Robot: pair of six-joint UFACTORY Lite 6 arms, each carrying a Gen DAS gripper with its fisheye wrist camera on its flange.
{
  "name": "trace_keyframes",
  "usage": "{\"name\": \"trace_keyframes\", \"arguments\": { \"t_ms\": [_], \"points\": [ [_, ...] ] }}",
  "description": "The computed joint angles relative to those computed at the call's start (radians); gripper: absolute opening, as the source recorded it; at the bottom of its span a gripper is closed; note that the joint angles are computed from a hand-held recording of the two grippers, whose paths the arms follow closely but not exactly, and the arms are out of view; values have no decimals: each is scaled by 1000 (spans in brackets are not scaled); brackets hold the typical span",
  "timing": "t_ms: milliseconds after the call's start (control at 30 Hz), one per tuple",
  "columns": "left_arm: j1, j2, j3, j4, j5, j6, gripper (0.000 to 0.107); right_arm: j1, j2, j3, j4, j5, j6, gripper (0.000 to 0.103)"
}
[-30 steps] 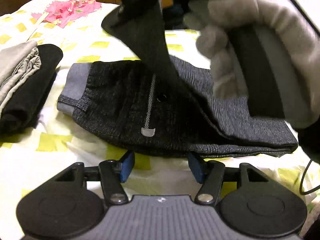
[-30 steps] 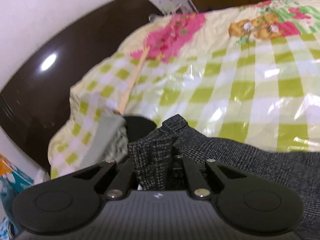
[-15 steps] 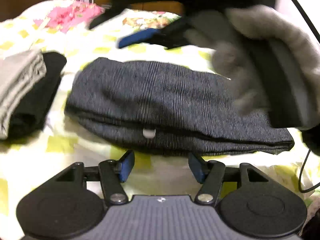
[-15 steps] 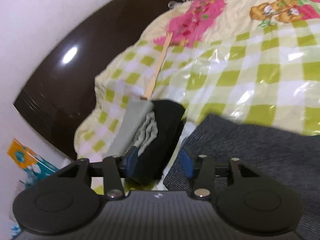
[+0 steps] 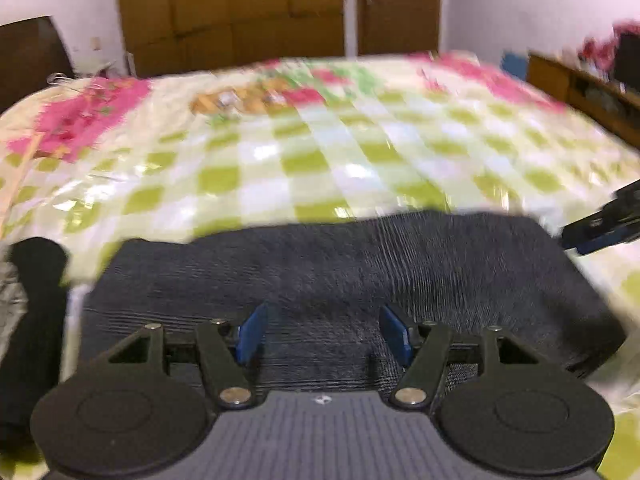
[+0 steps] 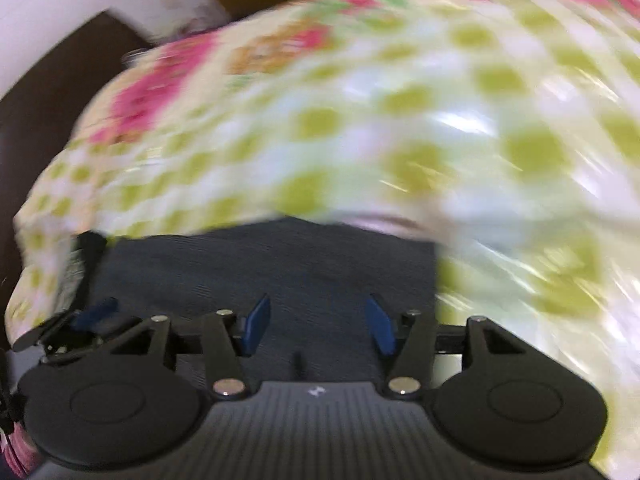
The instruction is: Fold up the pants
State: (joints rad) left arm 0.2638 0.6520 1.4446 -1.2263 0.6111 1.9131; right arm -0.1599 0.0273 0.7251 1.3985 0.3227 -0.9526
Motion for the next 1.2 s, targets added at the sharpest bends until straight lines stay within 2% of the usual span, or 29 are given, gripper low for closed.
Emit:
{"name": "trace_keyframes", "arguments": {
  "t_ms": [67,167,200,300,467,600,633,667,700,733,767,867,1000,1200],
  "points": [
    [-47,52,21,54,-72,-33,79,-90,39,-48,126,72,-141,56],
    [-68,17,-25,44,-107,-17,82,-179,137,-53,250,231,-277,56],
    [-71,-1,-35,59,-108,-41,82,-185,159,-50,273,256,-313,59],
    [-82,-42,-69,64,-92,-86,82,-237,227,-45,295,371,-395,64],
    [-151,-70,-124,85,-128,-128,82,-377,339,-48,254,659,-457,65],
    [-226,-97,-179,67,-205,-125,83,-325,518,51,337,727,-494,67],
    [-235,-107,-186,78,-208,-145,83,-313,543,70,367,751,-487,66],
    [-249,-118,-196,91,-217,-167,83,-301,546,81,380,764,-488,58],
    [-263,-123,-203,110,-230,-193,83,-283,538,91,388,766,-489,38],
    [-283,-129,-215,129,-252,-216,83,-270,517,89,393,763,-484,28],
    [-304,-143,-238,107,-284,-199,83,-267,510,95,387,774,-476,11],
    [-358,-167,-251,172,-332,-304,83,-308,474,81,355,763,-487,9],
    [-433,-192,-261,256,-309,-447,83,-475,472,51,304,802,-488,9],
    [-678,-227,-302,261,-334,-512,83,-768,378,35,126,785,-470,9]
  ]
}}
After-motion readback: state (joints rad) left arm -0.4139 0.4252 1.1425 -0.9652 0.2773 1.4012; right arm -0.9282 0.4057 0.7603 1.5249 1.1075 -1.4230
